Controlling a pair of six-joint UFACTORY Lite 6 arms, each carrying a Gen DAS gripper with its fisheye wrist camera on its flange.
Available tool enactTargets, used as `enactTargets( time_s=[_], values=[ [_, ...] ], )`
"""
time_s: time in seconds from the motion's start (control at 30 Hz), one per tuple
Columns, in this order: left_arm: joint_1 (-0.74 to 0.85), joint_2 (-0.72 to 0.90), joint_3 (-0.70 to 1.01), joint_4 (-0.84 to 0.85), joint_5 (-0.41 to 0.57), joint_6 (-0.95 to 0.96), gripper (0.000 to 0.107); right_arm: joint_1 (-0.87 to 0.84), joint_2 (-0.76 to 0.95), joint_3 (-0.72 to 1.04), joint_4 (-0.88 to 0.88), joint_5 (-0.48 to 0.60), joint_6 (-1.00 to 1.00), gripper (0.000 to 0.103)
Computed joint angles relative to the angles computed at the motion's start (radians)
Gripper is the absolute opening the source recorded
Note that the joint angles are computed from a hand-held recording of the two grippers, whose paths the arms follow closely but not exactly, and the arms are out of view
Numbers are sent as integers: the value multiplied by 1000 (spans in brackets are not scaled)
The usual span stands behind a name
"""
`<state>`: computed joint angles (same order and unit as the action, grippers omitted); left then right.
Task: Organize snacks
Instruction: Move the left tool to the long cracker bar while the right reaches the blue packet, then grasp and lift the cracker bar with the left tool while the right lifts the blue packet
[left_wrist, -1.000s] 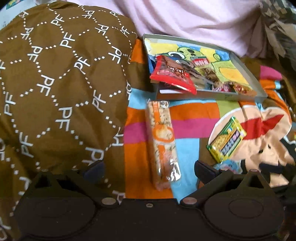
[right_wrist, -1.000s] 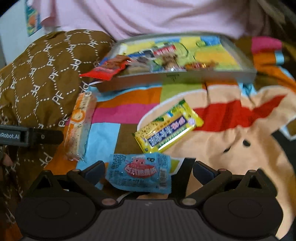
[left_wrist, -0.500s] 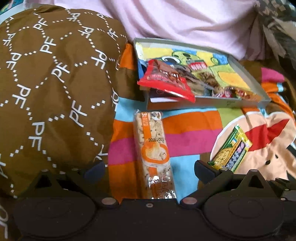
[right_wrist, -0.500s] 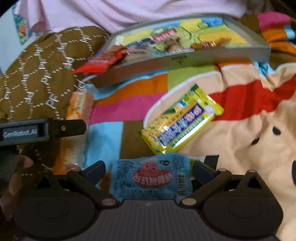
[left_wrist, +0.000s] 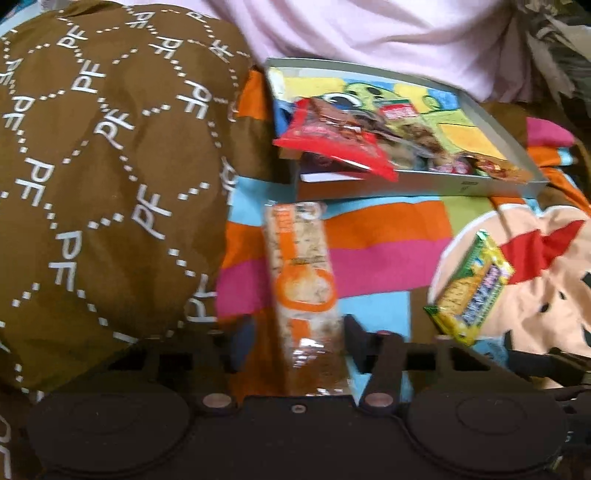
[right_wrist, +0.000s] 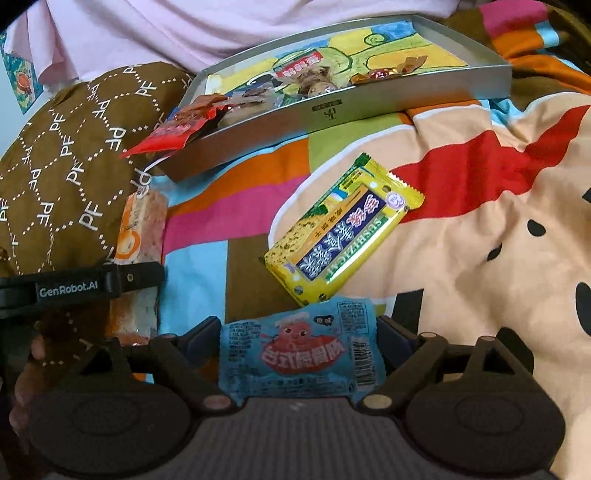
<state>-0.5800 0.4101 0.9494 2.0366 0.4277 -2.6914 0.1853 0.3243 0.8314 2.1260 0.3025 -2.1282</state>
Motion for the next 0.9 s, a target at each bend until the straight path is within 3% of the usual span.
enactTargets(
  time_s=[0.13,0.3,0.53,0.73,0.9],
  values=[
    [-14,-5,1,-13,-16,-10,39,-6,-17,-7,-89,-3,94,92],
    [-12,-38,-7,56,-112,-145,36,-22,-26,-14,-143,9,141,91],
    [-34,-29,5,18,-129,-99,36,-20,-34,-10,-176,-3,160,91],
    [-26,-30,0,56,-138,-149,35,-55,-24,29,-531,36,468,92],
    [-28,-33,-1,47,-138,-143,35,-55,-15,48,-640,50,538,95]
  ],
)
